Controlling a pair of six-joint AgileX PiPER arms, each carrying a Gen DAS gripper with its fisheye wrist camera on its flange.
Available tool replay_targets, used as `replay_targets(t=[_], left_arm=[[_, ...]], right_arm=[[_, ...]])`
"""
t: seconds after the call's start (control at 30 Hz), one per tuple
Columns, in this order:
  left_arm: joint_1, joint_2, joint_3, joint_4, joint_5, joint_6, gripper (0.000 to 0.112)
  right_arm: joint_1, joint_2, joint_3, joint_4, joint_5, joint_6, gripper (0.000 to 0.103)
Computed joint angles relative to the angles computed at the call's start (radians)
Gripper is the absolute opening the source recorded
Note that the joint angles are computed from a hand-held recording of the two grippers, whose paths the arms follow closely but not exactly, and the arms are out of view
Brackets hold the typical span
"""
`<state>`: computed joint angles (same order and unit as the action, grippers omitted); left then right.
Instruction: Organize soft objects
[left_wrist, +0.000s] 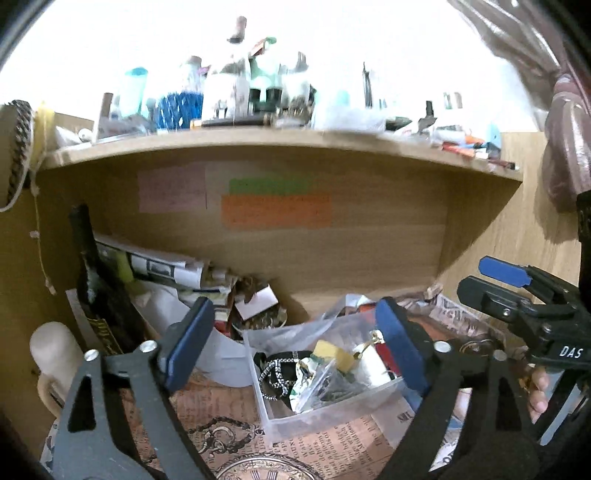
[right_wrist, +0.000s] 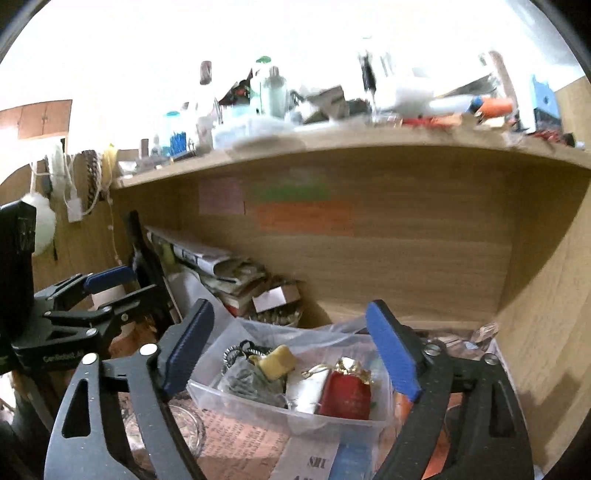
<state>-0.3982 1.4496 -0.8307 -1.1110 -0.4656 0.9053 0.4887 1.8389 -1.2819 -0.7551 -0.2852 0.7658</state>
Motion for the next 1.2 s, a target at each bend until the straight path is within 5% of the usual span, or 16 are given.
replay_targets(t=[0.2, 1.2], left_arm=[[-0.046, -0.055, 0.037, -0.042, -0.042, 0.011, 0.102], [-0.078, -0.061, 0.054, -0.071, -0.072, 0.02, 0.103]], right_arm=[[0.016, -0.038, 0.065, 0.208, -0.025, -0.192, 0.103], [0.033, -0.049, 0.104, 0.35, -0.03, -0.317, 0.103]])
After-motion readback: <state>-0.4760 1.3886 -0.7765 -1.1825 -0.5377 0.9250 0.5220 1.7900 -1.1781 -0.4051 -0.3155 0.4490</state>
